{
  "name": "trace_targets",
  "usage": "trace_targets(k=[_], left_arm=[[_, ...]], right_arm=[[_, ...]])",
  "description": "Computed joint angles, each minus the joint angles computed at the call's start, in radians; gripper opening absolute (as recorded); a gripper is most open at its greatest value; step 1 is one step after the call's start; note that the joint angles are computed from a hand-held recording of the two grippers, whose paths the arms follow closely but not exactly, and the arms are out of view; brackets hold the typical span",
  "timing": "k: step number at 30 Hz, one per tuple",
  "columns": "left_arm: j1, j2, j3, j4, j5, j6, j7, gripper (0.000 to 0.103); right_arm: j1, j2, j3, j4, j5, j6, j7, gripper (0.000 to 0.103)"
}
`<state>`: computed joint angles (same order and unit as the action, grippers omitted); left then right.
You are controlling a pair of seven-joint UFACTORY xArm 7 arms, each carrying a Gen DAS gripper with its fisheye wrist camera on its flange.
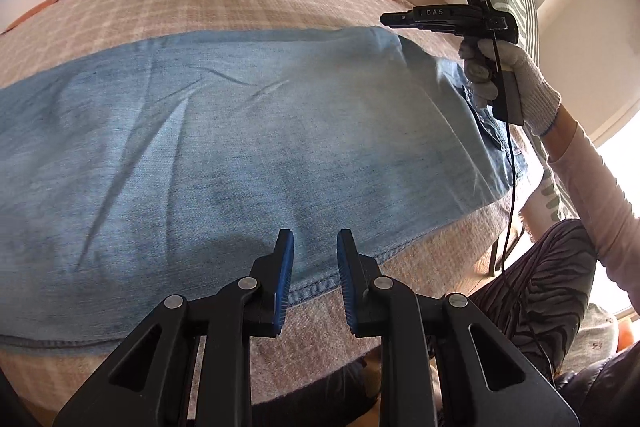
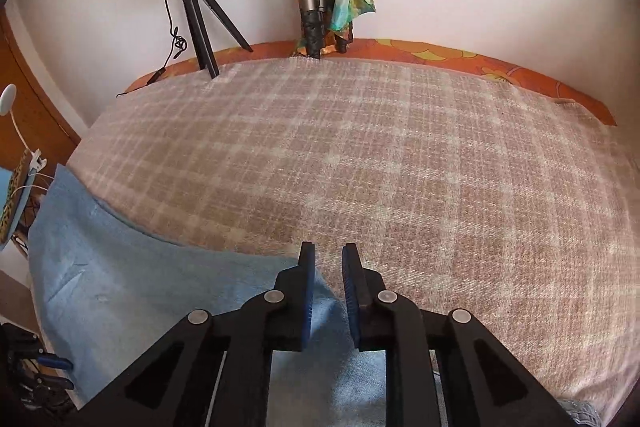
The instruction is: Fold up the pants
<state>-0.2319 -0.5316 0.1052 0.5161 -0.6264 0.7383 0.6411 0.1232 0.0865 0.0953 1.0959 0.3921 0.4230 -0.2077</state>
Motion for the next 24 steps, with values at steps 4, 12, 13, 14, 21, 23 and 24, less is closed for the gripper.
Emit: trace_targets(k=[4,12,13,14,21,23,24], left_arm=[[0.025,0.003,0.007,0.004,0.014,-0.037,-0.026,0.02],[0.069,0.043,0.018,-0.004,0.055,-0.056,-0.07,0.02],[0.068,0.042,0.026,-0.007,0.049,-0.055,-0.06,0.02],[0.068,0.04,0.029,-0.008,0.044,-0.054,-0.054,0.02],[0.083,0.033,0.046,-0.011,0.028,-0.03,-0.027,0.02],[0.088,0.03,0.052,-0.013,0.023,-0.023,-0.015,0.02],[0.089,0.034,0.056,-0.011,0.017,-0.02,-0.009,0.02]], right_arm=[[0.016,0.011,0.056,0.052,0.198,0.029,-0.232,0.026],[0.127,0.193,0.107,0.235,0.068,0.093,-0.236,0.028],[0.136,0.219,0.111,0.264,0.047,0.097,-0.226,0.032],[0.142,0.243,0.118,0.289,0.034,0.101,-0.222,0.036],[0.155,0.347,0.161,0.409,0.006,0.149,-0.238,0.048],[0.163,0.348,0.168,0.406,-0.005,0.143,-0.258,0.045],[0.174,0.343,0.161,0.394,-0.023,0.126,-0.254,0.041]])
